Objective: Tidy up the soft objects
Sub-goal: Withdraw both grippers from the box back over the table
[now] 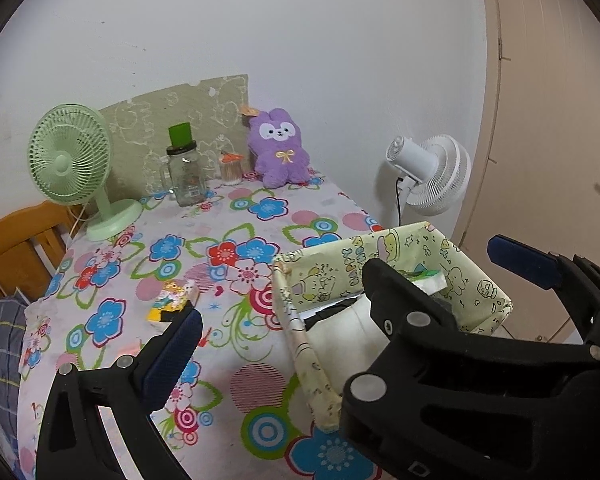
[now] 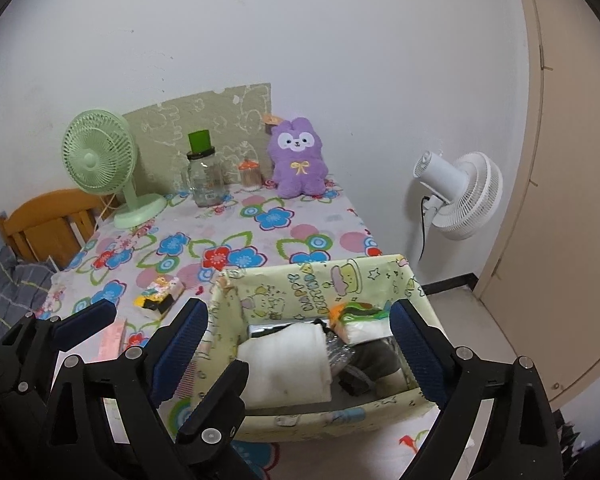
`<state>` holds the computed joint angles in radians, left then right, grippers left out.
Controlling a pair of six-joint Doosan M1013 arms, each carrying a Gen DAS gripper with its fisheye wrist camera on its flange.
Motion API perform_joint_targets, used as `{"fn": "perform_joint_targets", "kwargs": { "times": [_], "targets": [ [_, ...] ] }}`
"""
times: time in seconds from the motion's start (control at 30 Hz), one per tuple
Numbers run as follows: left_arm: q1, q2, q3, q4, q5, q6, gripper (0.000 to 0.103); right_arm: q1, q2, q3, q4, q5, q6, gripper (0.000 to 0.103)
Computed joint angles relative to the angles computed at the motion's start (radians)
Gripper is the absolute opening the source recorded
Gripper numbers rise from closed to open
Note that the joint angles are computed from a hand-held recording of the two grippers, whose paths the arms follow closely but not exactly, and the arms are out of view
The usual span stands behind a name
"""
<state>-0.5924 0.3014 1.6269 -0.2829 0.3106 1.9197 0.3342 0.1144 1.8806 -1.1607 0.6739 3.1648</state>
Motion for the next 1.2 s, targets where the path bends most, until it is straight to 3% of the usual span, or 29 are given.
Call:
{"fn": "perform_joint_targets", "kwargs": {
  "times": [0.57,0.73,1.2],
  "targets": [
    [0.055,-0.058,0.061,-0.146,-0.063,0.125,0.103,0.08,0.015,-0.049,-0.015,0.049,-0.003,0.095],
    [0.07,-0.067,0.066,-0.108,-0.079,0.089,0.103,0.09,0.024,-0.064,-0.017,0.029,0.009,0.095],
    [0.113,-0.073,0.081,-0.212,-0.134,0.176,0.103,0.115,0.059,-0.113,-0.055,0.011,0.002,0.096]
  ]
}}
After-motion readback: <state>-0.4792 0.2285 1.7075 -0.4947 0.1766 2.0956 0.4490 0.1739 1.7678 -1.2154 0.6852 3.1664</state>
